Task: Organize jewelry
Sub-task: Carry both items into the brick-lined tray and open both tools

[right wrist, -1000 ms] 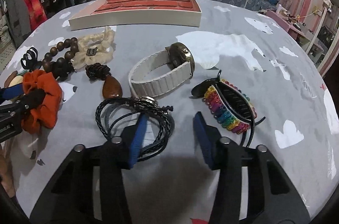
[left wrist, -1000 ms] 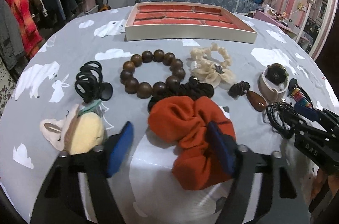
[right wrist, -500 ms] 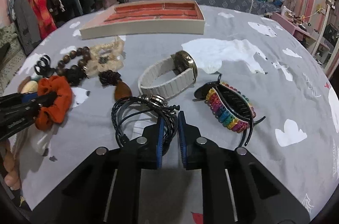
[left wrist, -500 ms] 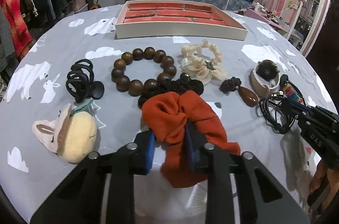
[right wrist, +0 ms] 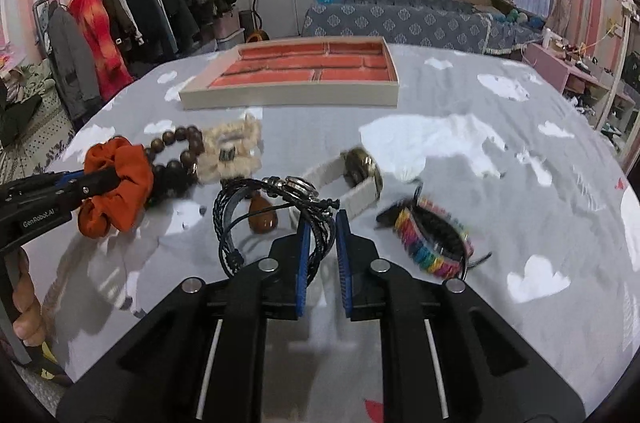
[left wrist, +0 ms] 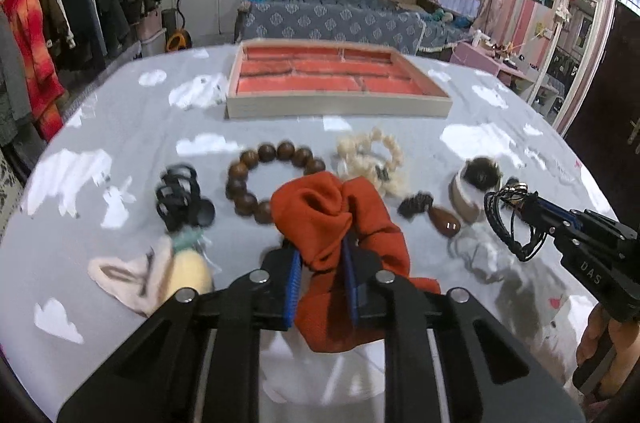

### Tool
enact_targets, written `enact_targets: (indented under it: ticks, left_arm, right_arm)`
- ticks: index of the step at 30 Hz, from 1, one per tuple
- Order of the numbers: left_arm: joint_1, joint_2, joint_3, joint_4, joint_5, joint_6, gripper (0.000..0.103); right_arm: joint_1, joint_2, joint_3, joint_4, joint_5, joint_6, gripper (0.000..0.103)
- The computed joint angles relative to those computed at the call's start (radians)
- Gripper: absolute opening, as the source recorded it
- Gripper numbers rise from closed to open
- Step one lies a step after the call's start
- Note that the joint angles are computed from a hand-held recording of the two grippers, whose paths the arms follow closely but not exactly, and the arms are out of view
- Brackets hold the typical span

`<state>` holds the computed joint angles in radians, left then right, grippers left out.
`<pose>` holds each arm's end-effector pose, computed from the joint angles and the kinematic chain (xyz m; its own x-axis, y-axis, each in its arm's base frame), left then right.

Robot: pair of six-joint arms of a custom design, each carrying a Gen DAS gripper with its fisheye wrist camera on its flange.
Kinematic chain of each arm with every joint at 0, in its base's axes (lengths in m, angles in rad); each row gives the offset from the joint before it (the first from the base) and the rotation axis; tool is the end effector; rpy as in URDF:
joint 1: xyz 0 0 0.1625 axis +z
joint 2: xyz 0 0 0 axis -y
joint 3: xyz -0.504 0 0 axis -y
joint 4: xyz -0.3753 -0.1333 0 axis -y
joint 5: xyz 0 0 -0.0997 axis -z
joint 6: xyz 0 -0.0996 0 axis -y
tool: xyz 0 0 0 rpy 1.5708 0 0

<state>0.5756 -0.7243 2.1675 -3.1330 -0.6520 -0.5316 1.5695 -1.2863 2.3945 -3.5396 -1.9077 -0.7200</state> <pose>-0.3301 -0.4675 0.0760 -0.7752 0.1205 -0.6201 0.5104 0.6979 -0.5024 0.0998 -0.4454 0.3247 -0.7099 -0.2405 0.6620 -0.6215 0.6562 -0.4279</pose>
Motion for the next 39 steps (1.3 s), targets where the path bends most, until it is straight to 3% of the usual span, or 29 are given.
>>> enact_targets:
  ticks: [8,17,24,28,32,39]
  left_arm:
    - [0.036,-0.027,-0.095,0.004,-0.004,0.097,0.019]
    - [0.136,0.004,-0.340,0.088,-0.034,0.235,0.019]
    - [0.245,0.114,-0.641,0.302,-0.068,0.301,0.019]
    - [0.312,0.190,-0.824,0.468,-0.110,0.280,0.019]
    - [0.351,0.256,-0.952,0.539,-0.099,0.300,0.019]
    - [0.397,0.338,-1.128,0.664,-0.107,0.291,0.019]
  right_arm:
    - [0.047,0.019,-0.113,0.079,-0.017,0.012,0.014]
    - [0.100,0.151,-0.408,0.236,-0.054,0.020,0.014]
    - [0.109,0.333,-0.718,0.402,-0.122,0.024,0.014]
    - [0.105,0.441,-0.895,0.498,-0.167,0.033,0.014]
    - [0.100,0.529,-1.032,0.552,-0.217,0.025,0.014]
    - [0.077,0.625,-1.213,0.681,-0.272,0.081,0.014]
